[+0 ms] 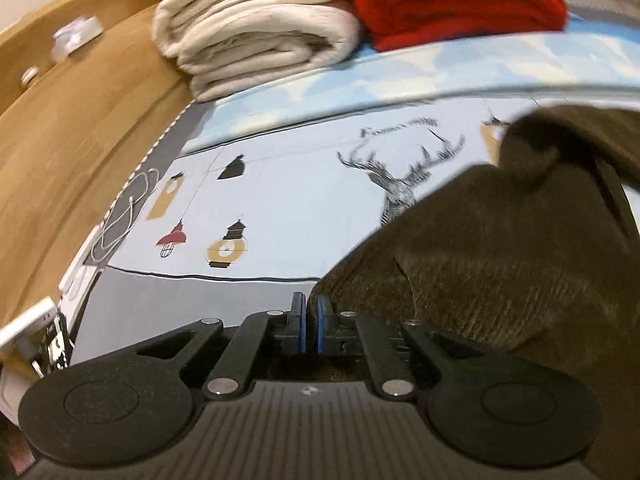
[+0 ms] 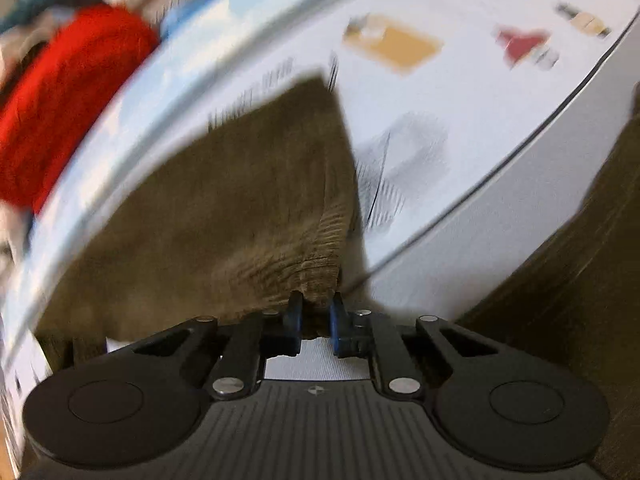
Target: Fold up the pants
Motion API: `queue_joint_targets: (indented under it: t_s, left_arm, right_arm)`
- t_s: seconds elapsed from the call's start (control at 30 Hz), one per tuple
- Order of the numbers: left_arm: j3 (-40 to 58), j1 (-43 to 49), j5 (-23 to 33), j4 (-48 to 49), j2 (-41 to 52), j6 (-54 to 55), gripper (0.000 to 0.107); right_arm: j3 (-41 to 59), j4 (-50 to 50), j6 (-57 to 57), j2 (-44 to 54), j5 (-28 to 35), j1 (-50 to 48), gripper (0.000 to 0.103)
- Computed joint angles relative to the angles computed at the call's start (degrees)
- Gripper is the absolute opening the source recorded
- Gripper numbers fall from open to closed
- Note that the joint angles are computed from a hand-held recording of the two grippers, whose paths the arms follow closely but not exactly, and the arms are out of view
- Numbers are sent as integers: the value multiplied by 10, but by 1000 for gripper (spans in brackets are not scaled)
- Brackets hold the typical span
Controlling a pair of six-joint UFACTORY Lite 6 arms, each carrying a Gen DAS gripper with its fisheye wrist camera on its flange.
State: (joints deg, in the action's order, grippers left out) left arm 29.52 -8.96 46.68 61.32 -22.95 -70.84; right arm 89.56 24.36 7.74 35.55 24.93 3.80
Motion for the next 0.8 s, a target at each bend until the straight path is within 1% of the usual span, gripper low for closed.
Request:
queue_joint_targets:
  t_s: [0.07,0.13,0.23,0.33,0.4,0.47,0.5,0.57,0.6,0.67,0.7,0.8]
  left_arm:
    - [8,7,-2,23,19,-19,5]
    - [15,5,0,44,38,-44,5]
    - [25,2,-1,77,69,-83,5]
    - [18,-8,-1,121,87,-124,4]
    - [13,-26,8,166,101,-161,4]
    - [12,-47,26,211,122,-196,4]
    - [14,-60,38,232,137,-215,0]
    - [33,-73,82,258,185,-250,0]
    - [43,-59,80,269,198,-267,0]
    - [73,-16,48,269,226,-280,0]
    - [90,8,16,261,239,-278,0]
    - [126,84,-160,222,227,-258,0]
  right_arm:
    - [-37,48,-47,-49,-30,-31,13]
    - [-67,96,-97,-96,-37,-72,12]
    - [-96,214,-223,-159,-8,-164,12]
    - [-94,273,-323,-205,30,-263,11]
    - [-75,291,-356,-211,62,-321,10]
    - [-37,307,-382,-196,101,-377,8]
    - [-20,307,-384,-190,115,-395,7]
    - [30,304,-381,-165,133,-420,6]
    - [43,300,-378,-159,131,-423,6]
    - [81,281,-366,-133,115,-407,6]
    - [107,262,-346,-110,104,-388,6]
    - [207,159,-252,-25,69,-321,6]
